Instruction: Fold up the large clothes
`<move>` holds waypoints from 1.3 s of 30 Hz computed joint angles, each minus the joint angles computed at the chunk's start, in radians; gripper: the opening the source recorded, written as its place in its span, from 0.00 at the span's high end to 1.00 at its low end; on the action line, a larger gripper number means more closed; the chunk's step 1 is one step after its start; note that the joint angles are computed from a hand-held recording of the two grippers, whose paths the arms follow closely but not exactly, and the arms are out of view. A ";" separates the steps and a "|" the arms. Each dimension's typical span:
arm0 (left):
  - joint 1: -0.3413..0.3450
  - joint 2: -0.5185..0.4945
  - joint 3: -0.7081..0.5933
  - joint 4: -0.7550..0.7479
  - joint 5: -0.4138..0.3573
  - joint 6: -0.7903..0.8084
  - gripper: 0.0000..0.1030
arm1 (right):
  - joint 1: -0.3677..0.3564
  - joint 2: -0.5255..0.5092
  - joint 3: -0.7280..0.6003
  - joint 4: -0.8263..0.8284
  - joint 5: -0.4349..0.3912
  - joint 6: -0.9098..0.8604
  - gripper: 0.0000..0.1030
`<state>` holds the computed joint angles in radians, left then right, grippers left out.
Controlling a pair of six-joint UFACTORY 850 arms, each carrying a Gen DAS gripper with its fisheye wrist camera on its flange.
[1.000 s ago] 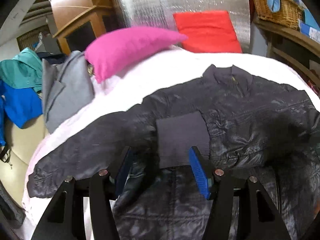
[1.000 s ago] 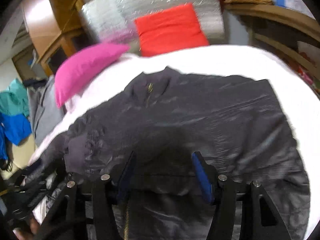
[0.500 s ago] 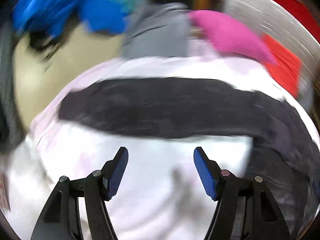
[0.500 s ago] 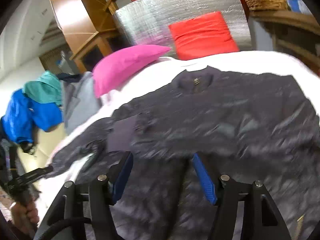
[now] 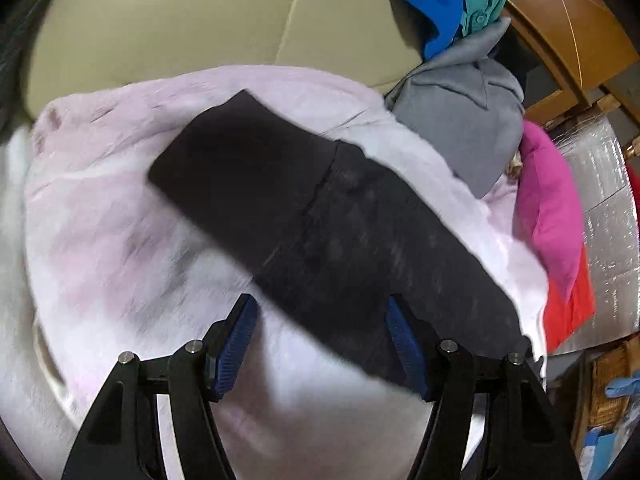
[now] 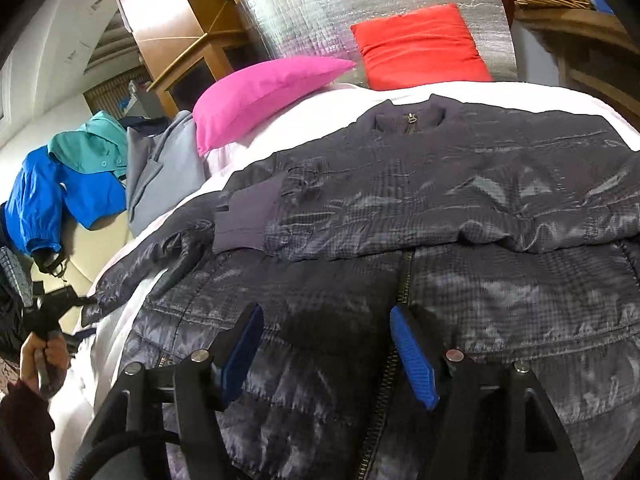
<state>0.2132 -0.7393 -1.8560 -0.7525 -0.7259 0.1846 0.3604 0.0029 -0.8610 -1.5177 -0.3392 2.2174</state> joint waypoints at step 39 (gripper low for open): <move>-0.675 0.237 0.107 0.093 -0.026 0.425 0.86 | -0.173 0.622 0.363 -0.066 -0.149 0.259 0.25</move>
